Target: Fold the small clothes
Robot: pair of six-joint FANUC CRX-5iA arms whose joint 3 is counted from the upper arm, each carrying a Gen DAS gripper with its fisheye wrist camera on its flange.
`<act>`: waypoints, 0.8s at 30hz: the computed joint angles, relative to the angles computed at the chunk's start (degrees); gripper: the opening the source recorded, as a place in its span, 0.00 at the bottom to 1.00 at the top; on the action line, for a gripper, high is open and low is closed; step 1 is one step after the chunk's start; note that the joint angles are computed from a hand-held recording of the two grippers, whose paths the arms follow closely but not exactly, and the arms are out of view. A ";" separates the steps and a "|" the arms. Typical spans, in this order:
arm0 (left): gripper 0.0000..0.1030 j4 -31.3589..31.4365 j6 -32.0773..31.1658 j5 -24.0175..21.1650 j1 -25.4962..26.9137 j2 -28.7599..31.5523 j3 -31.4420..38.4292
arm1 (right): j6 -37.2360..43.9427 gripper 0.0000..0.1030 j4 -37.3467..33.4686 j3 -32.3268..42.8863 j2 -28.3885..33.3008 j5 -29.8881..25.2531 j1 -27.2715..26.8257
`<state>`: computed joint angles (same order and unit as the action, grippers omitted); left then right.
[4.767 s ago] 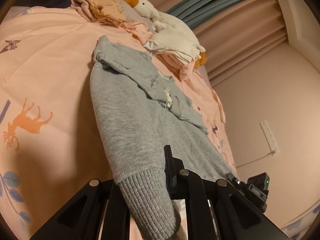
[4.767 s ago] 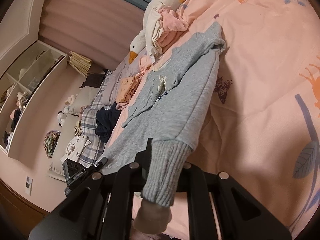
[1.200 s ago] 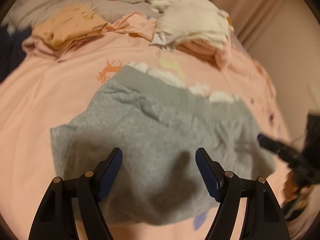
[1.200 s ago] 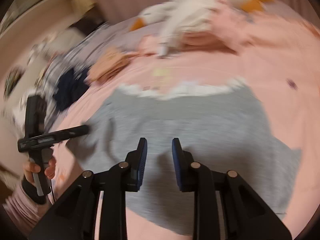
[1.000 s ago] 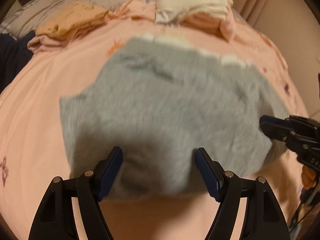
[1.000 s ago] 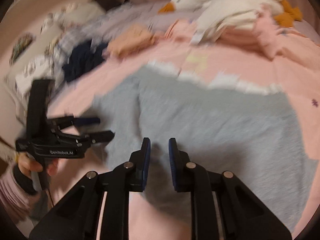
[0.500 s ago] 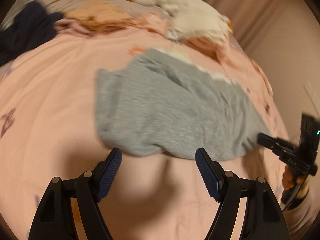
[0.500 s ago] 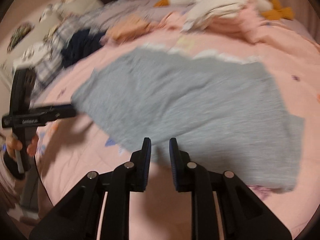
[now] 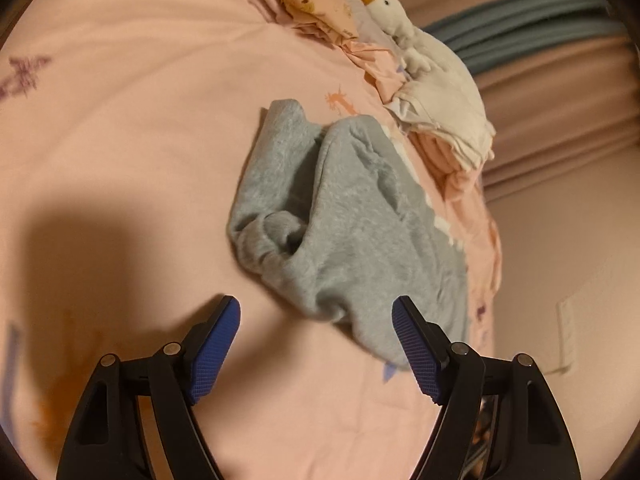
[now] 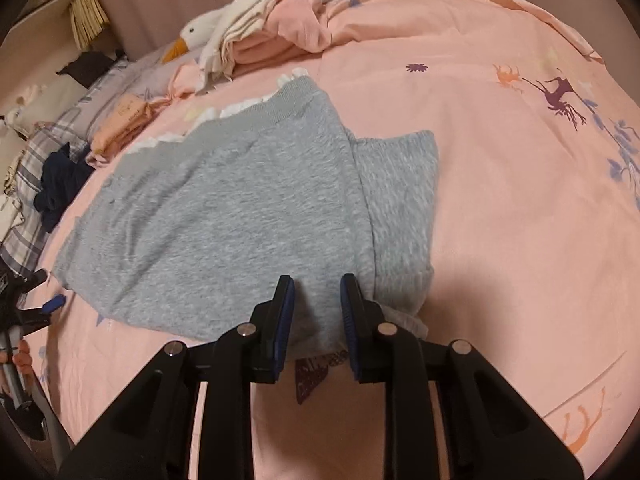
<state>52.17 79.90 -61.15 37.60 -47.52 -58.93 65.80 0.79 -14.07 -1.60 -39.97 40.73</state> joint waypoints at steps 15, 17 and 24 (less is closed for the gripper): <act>0.80 8.72 -0.14 18.00 -10.78 10.00 0.01 | 7.71 0.32 -8.07 3.55 -1.70 1.92 3.00; 0.73 6.55 2.11 19.17 -11.21 9.98 0.58 | 11.26 0.32 -11.82 6.47 0.44 1.01 3.53; 0.24 0.48 3.94 17.45 -8.29 8.86 1.19 | 14.65 0.32 -12.80 15.17 9.07 0.56 8.27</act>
<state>52.65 83.84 -43.70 29.31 -38.66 -57.74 80.45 -12.02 1.10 7.48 -39.41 49.00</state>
